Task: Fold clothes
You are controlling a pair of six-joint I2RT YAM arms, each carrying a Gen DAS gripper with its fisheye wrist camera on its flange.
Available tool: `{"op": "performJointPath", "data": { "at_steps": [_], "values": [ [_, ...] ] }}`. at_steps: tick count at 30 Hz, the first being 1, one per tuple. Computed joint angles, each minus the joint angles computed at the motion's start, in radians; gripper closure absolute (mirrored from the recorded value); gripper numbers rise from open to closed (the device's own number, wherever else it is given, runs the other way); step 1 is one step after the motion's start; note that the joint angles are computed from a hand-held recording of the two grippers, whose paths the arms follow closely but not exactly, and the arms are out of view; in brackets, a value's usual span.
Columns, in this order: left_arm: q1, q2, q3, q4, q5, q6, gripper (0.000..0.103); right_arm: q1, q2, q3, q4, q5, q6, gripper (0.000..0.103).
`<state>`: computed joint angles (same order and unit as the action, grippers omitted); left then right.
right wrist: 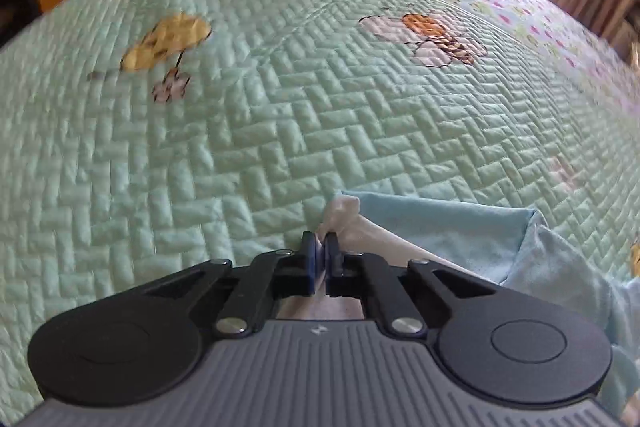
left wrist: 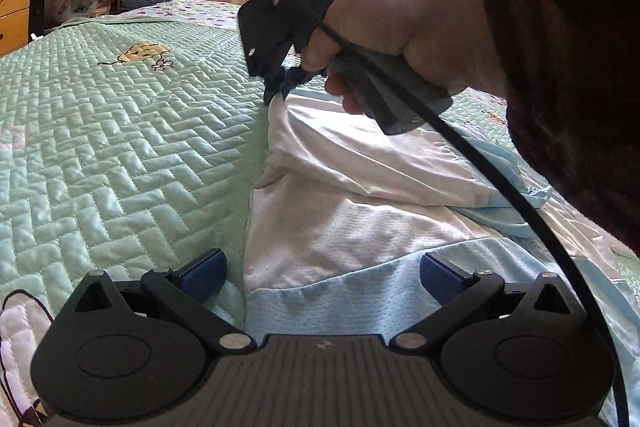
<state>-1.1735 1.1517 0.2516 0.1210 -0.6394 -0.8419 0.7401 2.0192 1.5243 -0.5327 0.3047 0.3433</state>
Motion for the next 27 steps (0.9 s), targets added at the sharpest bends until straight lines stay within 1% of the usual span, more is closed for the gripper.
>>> {"op": "performJointPath", "data": {
  "at_steps": [1,3,4,5,6,7,9,10,11,12,14,15,17,20,21,22,23,24,25,26,27],
  "values": [
    [-0.002,0.003,0.002,-0.002,-0.002,0.000,0.001,-0.013,-0.023,-0.029,0.040,-0.020,0.015,0.099],
    [-0.009,0.013,0.010,-0.013,-0.009,0.001,0.001,-0.049,-0.053,-0.074,0.125,-0.108,0.038,0.099],
    [-0.013,0.019,0.015,-0.018,-0.013,0.001,0.001,-0.061,-0.050,-0.075,0.140,-0.139,0.056,0.099],
    [-0.016,0.023,0.018,-0.024,-0.018,0.000,0.001,-0.070,-0.048,-0.082,0.159,-0.162,0.067,0.102],
    [-0.020,0.027,0.021,-0.029,-0.021,0.000,0.001,-0.078,-0.044,-0.087,0.179,-0.183,0.078,0.102],
    [-0.022,0.032,0.025,-0.033,-0.024,-0.001,0.001,-0.080,-0.036,-0.086,0.187,-0.182,0.085,0.102],
    [-0.026,0.042,0.032,-0.040,-0.030,0.000,0.001,-0.086,-0.031,-0.110,0.239,-0.198,0.061,0.101],
    [-0.026,0.044,0.034,-0.043,-0.031,0.001,0.001,-0.090,-0.035,-0.130,0.274,-0.216,0.048,0.097],
    [-0.027,0.045,0.035,-0.045,-0.032,0.001,0.001,-0.096,-0.063,-0.172,0.325,-0.239,0.058,0.095],
    [-0.027,0.043,0.034,-0.045,-0.031,0.000,0.001,-0.101,-0.091,-0.213,0.375,-0.261,0.069,0.095],
    [-0.028,0.039,0.035,-0.047,-0.031,-0.003,0.001,-0.106,-0.188,-0.328,0.483,-0.289,0.089,0.093],
    [-0.029,0.036,0.033,-0.047,-0.031,-0.004,0.001,-0.110,-0.243,-0.383,0.510,-0.316,0.095,0.092],
    [-0.030,0.033,0.030,-0.046,-0.031,-0.006,0.001,-0.126,-0.372,-0.520,0.560,-0.410,0.136,0.088],
    [-0.034,0.047,0.040,-0.059,-0.034,0.000,0.001,-0.154,-0.576,-0.776,0.675,-0.546,0.271,0.086],
    [-0.035,0.051,0.044,-0.064,-0.035,0.002,0.001,-0.161,-0.606,-0.848,0.727,-0.562,0.326,0.085],
    [-0.037,0.056,0.047,-0.069,-0.035,0.004,0.001,-0.170,-0.624,-0.905,0.762,-0.583,0.369,0.078],
    [-0.039,0.061,0.052,-0.075,-0.038,0.005,0.001,-0.175,-0.591,-0.911,0.748,-0.598,0.376,0.070],
    [-0.045,0.068,0.061,-0.090,-0.048,-0.002,0.001,-0.182,-0.548,-0.907,0.724,-0.619,0.372,0.071],
    [-0.051,0.075,0.070,-0.104,-0.058,-0.008,0.001,-0.185,-0.515,-0.904,0.696,-0.630,0.376,0.079],
    [-0.055,0.074,0.072,-0.113,-0.065,-0.015,0.001,-0.192,-0.531,-0.945,0.770,-0.639,0.379,0.077],
    [-0.052,0.040,0.047,-0.093,-0.059,-0.021,0.001,-0.202,-0.563,-0.974,0.810,-0.662,0.413,0.076]
  ]
}}
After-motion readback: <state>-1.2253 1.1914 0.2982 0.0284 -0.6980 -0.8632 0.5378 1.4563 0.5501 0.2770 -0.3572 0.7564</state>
